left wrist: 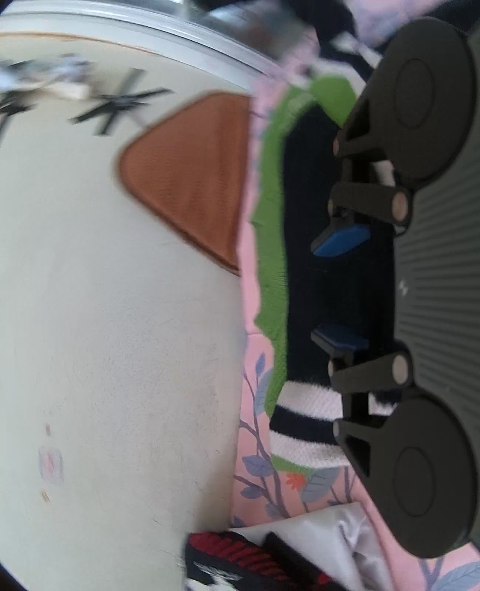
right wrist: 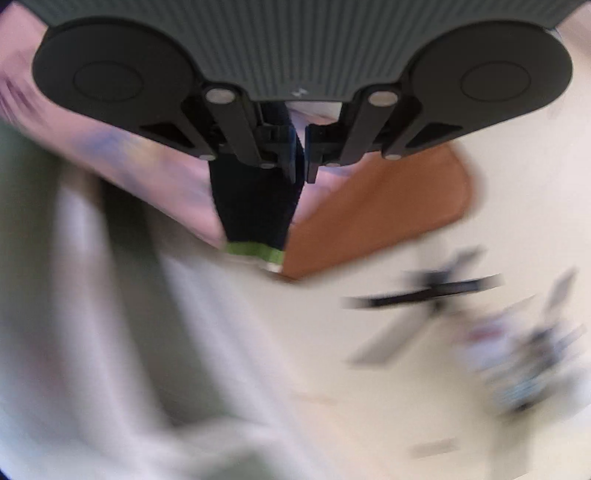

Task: Fold small clothes
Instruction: 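Grasp the other sleeve cuff with the right tool and fold it over the body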

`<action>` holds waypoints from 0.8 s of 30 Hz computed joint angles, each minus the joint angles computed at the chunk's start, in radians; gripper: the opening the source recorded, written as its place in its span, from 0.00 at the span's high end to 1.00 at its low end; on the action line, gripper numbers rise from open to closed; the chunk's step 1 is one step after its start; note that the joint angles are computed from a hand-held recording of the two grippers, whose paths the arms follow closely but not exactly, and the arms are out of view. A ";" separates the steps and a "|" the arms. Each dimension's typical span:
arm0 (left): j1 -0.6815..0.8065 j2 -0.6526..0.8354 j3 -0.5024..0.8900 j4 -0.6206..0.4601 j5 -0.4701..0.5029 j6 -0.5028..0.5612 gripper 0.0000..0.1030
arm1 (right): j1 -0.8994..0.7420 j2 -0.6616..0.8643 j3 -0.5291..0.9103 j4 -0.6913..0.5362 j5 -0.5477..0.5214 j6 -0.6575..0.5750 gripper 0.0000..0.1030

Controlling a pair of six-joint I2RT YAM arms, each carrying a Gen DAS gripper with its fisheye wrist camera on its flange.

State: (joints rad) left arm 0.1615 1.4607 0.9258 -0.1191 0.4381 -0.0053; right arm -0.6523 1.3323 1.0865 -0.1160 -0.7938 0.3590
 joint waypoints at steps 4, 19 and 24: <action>0.128 0.024 0.037 0.020 0.160 -0.065 0.50 | 0.441 -0.110 0.037 0.062 0.217 -0.170 0.93; 0.120 0.146 0.136 -0.078 0.193 -0.040 0.47 | 0.468 0.175 0.023 0.052 0.394 -0.295 0.51; 0.078 0.165 0.155 -0.136 0.106 0.002 0.98 | 0.405 0.332 0.028 0.061 0.266 -0.209 0.51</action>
